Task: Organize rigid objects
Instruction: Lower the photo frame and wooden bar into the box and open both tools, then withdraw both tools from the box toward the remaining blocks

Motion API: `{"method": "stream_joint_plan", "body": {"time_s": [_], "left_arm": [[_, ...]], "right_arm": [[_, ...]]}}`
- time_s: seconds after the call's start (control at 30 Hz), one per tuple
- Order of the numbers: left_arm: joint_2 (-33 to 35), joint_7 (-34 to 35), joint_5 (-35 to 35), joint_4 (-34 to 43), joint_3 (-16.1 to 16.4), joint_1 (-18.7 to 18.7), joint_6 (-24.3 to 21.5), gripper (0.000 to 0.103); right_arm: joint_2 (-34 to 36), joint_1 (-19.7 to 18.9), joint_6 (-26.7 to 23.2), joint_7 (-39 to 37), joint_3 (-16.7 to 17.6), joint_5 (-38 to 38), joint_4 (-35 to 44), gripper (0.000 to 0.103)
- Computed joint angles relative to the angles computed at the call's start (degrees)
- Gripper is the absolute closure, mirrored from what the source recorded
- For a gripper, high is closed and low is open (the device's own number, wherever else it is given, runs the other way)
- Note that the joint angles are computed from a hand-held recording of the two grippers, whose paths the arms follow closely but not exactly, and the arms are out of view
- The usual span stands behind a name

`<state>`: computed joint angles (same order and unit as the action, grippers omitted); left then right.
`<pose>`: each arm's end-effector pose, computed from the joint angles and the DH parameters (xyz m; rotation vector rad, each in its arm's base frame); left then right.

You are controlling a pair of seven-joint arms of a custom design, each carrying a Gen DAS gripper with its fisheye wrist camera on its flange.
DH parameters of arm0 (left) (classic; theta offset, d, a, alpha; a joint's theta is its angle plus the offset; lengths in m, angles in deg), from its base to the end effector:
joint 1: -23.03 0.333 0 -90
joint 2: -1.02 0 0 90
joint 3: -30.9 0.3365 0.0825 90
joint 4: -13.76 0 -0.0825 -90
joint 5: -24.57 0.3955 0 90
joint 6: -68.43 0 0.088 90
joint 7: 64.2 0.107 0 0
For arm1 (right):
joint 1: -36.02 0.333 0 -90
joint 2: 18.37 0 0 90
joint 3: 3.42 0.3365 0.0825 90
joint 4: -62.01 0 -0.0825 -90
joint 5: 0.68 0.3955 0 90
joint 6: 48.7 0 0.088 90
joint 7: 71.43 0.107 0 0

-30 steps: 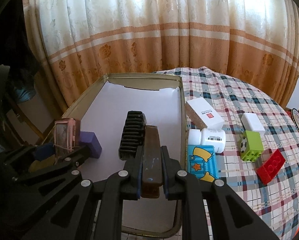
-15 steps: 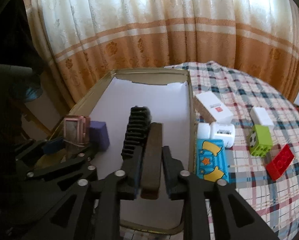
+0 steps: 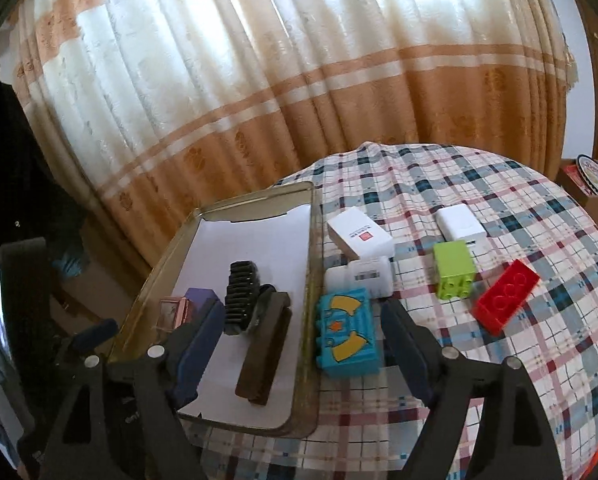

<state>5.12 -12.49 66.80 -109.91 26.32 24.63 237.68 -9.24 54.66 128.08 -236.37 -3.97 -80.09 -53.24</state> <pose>0.5926 -0.0748 0.4506 -1.6801 1.7810 -0.5960 0.5534 0.2657 0.4461 -1.4442 1.6961 -0.5137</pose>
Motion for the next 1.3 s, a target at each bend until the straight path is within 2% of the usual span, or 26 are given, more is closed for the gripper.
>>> {"method": "stream_joint_plan", "body": {"time_s": [0.37, 0.47, 0.57, 0.7, 0.83, 1.3], "left_arm": [[-0.6, 1.9, -3.3, -0.7, -0.8, -0.3, -0.3, 0.004], [-0.8, 1.0, -2.4, -1.0, -0.6, -0.6, -0.1, 0.004], [-1.0, 2.5, -4.5, -1.6, -1.0, -0.5, 0.2, 0.004], [-1.1, 5.4, -7.6, -2.4, -1.6, -0.7, 1.0, 0.004], [-1.2, 5.3, -6.7, -2.7, -1.6, -1.3, 1.7, 0.004], [-1.7, 9.3, -11.7, -3.6, -2.3, -1.8, 2.8, 0.004]], "right_arm": [[-2.3, -1.1, -1.6, 2.0, 0.4, -2.4, -2.5, 0.021], [-3.4, -1.6, -3.2, 1.3, 0.8, -2.1, -3.8, 0.021], [-4.4, -2.3, -4.4, 2.2, 1.0, -2.9, -5.2, 0.021], [-5.1, -3.3, -5.6, 1.3, 1.4, -1.7, -7.0, 0.021], [-5.5, -3.8, -6.5, 0.1, 1.7, -0.4, -8.1, 0.021], [-6.1, -5.2, -6.6, -3.5, 1.6, 2.9, -9.9, 0.021]]}}
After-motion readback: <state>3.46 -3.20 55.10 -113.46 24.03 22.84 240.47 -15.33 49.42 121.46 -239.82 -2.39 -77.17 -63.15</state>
